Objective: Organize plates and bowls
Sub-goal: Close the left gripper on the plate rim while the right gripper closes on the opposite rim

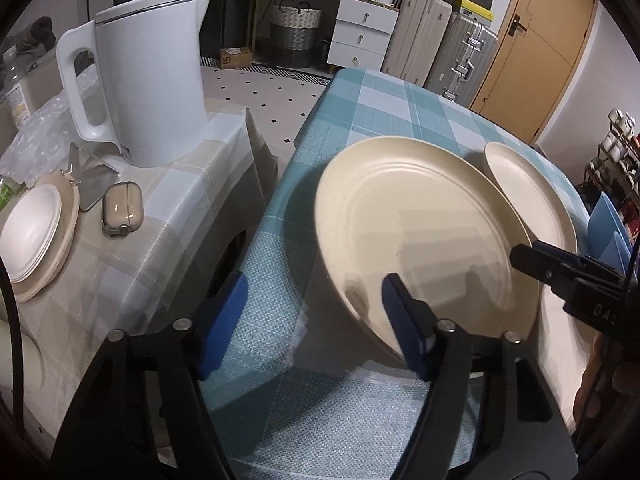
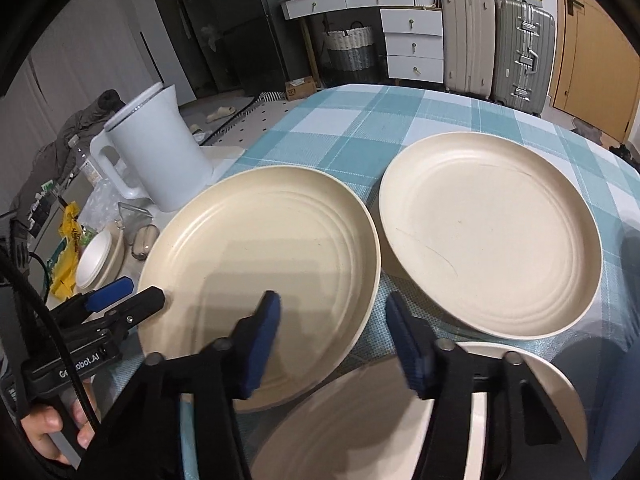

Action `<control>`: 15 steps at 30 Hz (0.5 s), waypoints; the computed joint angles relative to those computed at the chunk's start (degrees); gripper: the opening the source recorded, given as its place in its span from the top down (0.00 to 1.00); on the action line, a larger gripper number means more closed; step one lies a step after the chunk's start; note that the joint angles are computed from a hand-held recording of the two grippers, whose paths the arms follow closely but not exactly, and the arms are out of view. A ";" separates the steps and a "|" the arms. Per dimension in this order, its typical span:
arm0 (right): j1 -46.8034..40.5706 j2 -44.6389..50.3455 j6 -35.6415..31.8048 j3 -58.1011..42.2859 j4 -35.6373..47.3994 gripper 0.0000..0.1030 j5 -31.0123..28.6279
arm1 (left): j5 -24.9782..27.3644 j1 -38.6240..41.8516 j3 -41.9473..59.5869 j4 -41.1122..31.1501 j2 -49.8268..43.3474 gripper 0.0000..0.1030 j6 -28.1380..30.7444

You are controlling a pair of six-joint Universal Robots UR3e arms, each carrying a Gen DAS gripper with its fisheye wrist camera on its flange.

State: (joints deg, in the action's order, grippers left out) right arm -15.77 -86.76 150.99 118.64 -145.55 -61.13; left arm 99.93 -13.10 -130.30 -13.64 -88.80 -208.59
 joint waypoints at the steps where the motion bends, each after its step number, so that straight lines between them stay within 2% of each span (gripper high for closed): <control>1: 0.21 0.21 0.27 -0.09 -0.19 0.57 -0.34 | -0.34 -0.03 0.05 0.02 -0.22 0.45 -0.08; 3: 0.92 1.16 1.05 -0.44 -1.37 0.61 -1.41 | -1.39 0.03 0.22 0.72 -1.08 0.54 0.02; 5: 1.28 1.65 1.51 -0.49 -2.26 0.65 -2.22 | -1.10 -0.60 0.44 1.45 -1.72 0.58 0.28; 11: 1.86 1.99 1.81 -0.18 -3.41 0.71 -3.54 | -3.24 -0.70 0.36 3.52 -2.44 0.78 0.86; 15: 1.68 1.59 2.05 0.49 -4.68 0.75 -3.89 | -1.85 -1.69 0.88 3.30 -2.85 0.78 0.59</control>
State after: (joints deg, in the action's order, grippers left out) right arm -14.09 -85.17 153.04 119.13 -150.23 -65.02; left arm 98.08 -14.79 -129.41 -10.34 -91.66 -208.00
